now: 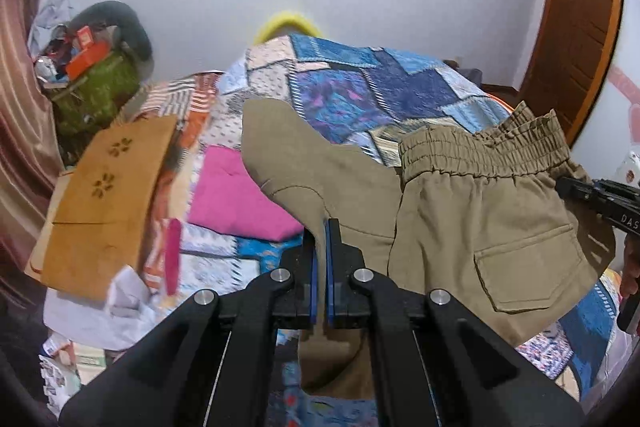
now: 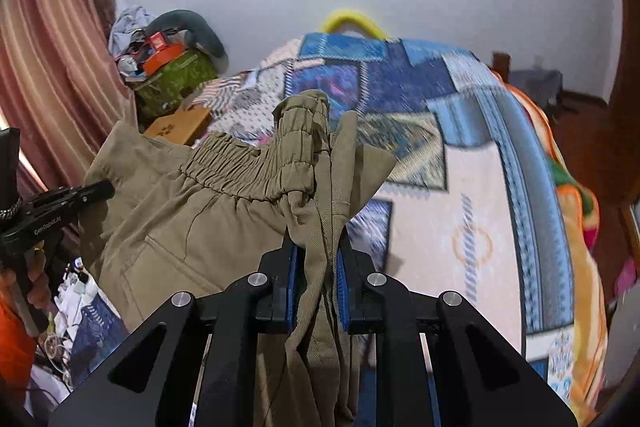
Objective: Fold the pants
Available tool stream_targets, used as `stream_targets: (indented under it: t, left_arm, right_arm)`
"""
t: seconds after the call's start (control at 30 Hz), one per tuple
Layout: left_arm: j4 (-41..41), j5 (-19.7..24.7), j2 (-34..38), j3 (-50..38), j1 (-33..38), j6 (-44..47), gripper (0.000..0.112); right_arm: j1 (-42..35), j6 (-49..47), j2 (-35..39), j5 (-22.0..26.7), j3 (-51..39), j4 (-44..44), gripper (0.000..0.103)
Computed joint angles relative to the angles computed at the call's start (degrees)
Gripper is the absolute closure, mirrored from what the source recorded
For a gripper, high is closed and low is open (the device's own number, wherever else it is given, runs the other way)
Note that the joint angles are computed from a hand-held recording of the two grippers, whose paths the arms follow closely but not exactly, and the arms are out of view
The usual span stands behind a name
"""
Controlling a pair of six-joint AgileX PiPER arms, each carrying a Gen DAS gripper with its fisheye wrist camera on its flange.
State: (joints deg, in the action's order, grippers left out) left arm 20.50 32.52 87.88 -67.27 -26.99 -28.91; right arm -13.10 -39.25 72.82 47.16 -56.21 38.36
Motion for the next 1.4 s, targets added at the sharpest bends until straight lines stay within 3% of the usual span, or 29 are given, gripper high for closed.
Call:
stream_targets:
  t: [0.23,0.4,0.6,0.8,1.17,1.4]
  left_arm:
    - [-4.3,-1.9,4.4,-3.1,8.7,7.5,0.109]
    - [-9.1,-3.1,10.6,-8.1,14.8,14.5,0.109]
    - [-9.4,-3.6,19.4,-16.6,19.3,17.7,0.109]
    - [-11.1,-3.8,28.6,-25.9,22.4,21.2,0.109]
    - [-21.0,4.8,48.5,-46.7,26.2,25.7,0.109]
    - [-16.9,4.8,50.8,-46.0,25.9,24.1,0.099]
  right_arm:
    - [10.8,6.3,7.1,-6.8,-6.1,-3.5,0.089]
    - [17.7,10.7,14.8,-11.0,-11.6,-7.1,0.089]
    - [22.6,14.8,23.1,-14.4,-18.9,-9.0,0.089]
    - [25.9,21.3,31.7,-15.4,-28.2,-14.7,0.089]
    - [28.9,30.1,43.5,-13.1,-38.4,-23.4,0.089]
    - [28.8,33.0,45.4,-13.2,-37.0,-26.7,0.087]
